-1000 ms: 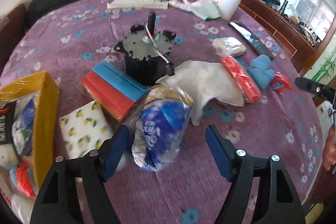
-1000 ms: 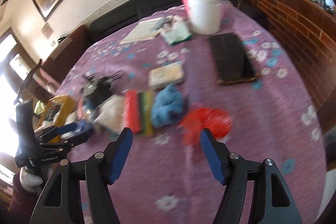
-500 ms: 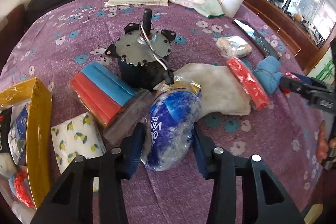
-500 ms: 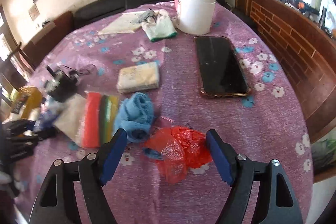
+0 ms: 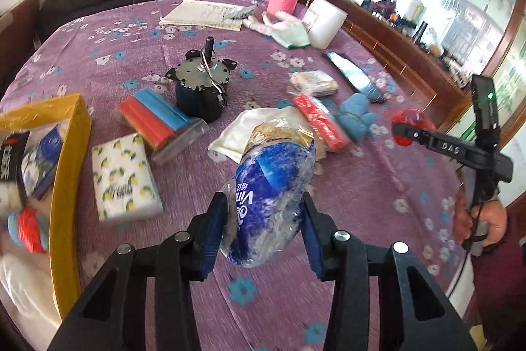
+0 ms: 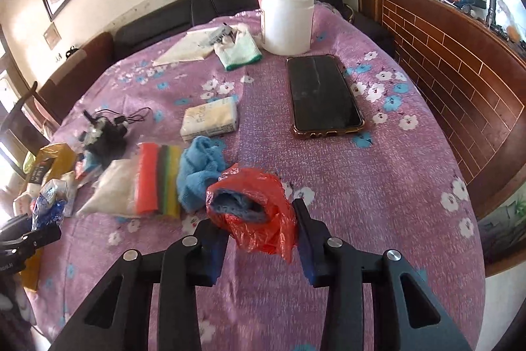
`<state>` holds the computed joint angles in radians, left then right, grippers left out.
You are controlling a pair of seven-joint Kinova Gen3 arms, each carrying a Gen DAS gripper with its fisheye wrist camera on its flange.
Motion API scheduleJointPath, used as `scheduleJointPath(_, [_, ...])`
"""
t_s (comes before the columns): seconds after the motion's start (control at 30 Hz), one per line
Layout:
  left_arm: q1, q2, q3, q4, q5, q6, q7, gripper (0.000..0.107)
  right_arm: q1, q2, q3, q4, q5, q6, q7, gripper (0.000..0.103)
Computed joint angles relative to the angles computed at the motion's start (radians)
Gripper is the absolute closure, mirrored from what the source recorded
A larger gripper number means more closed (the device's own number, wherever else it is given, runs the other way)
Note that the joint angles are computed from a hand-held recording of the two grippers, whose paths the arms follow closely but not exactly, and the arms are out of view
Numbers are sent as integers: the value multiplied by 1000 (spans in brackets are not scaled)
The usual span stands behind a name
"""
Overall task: Organize soft objects
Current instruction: 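Grasp the blue Vinda bag with the left tool while the right tool grasps the red plastic bag, then carry both bags into the yellow box tray and open both tools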
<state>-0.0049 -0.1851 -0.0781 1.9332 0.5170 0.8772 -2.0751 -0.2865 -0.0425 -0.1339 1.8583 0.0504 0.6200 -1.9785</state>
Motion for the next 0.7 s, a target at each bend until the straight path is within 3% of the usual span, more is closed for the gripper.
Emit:
scheduleJointPath(0.13, [-17,-76,-95,50,94,58,-77,65,-14,-57,-25,19,12,17,-11,63])
scheduleJointPath(0.3, [-88,-157,-236,92,140,150,-137,65,-55,-87,-68,7,2,38,-10,63])
scheduleJointPath(0.47, [-194,-213,-357,113,74,204,-137,65,-125,-56,-111,-35,-38,34,1,63])
scheduleJointPath(0.7, [-326,-172,-515,96,-5,243,-175,65,-282,74,-176,-168,48,59,-53,62])
